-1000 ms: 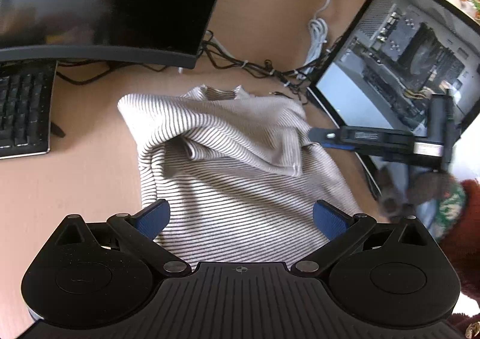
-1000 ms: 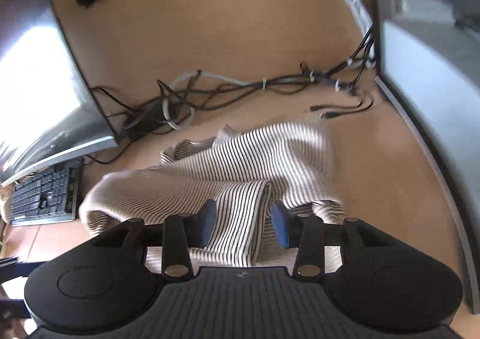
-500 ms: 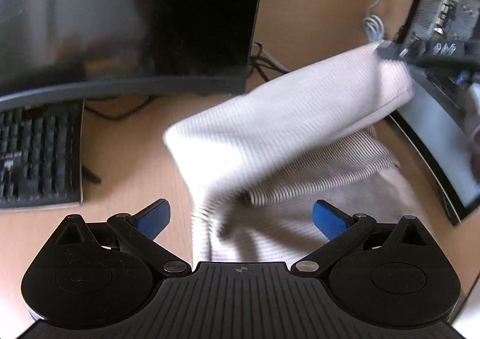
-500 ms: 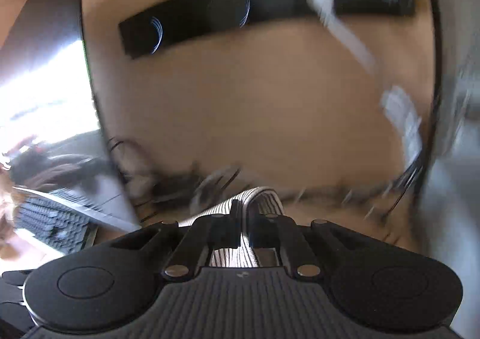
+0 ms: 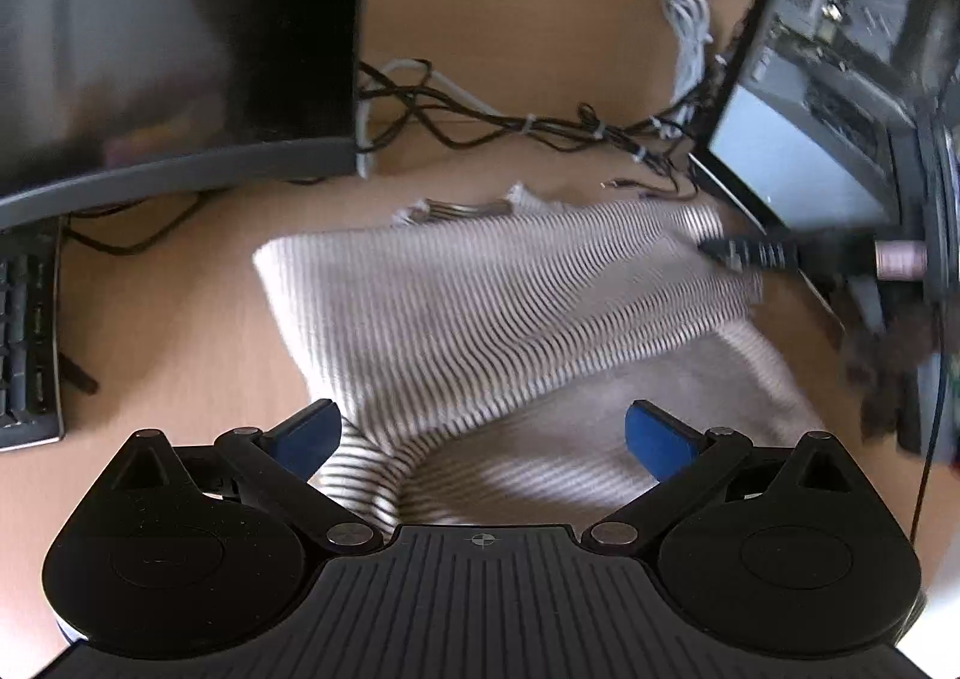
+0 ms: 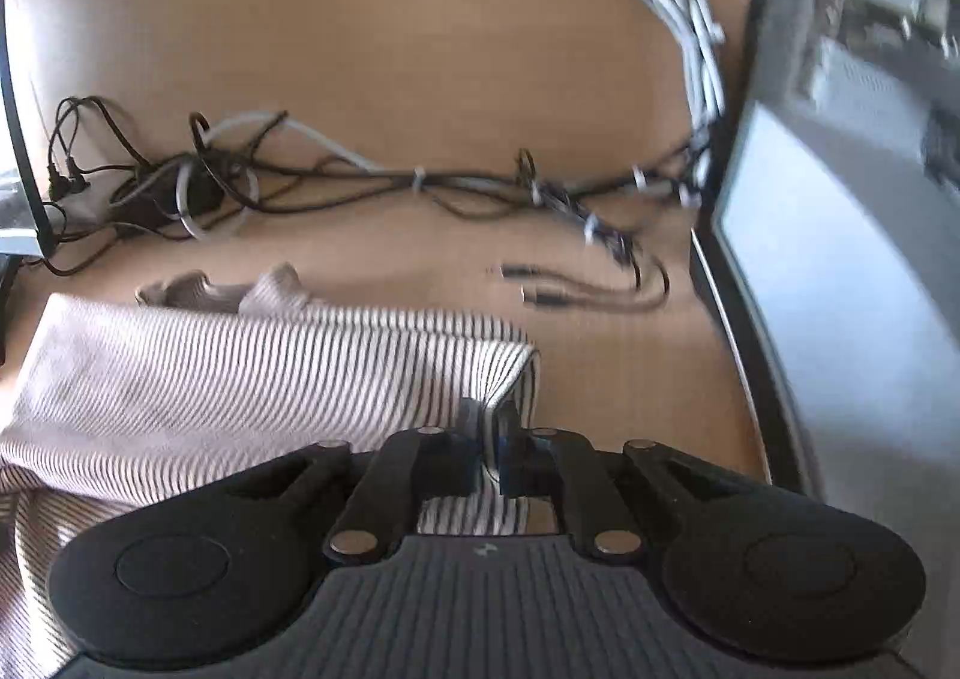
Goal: Fold clothes
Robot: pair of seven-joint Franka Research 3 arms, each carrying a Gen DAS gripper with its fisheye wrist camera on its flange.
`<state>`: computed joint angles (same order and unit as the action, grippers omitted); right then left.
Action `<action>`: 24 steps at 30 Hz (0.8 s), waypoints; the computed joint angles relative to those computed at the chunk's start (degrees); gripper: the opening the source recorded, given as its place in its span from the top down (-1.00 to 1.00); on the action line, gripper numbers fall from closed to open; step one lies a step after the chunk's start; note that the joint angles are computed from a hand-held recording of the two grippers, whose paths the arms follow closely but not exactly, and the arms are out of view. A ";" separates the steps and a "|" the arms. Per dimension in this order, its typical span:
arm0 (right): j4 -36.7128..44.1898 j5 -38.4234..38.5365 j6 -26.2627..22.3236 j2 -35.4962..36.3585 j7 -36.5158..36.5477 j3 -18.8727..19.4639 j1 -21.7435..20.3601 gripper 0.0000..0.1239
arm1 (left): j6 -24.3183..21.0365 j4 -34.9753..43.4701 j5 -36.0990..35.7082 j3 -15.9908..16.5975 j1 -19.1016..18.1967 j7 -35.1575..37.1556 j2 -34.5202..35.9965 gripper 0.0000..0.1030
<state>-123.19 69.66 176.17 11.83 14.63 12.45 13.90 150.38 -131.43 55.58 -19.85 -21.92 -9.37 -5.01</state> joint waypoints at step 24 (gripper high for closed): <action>4.86 -2.75 -7.94 1.65 11.00 -4.94 2.92 -0.12 | 11.24 -3.53 3.79 3.89 6.83 -15.62 0.81 -0.99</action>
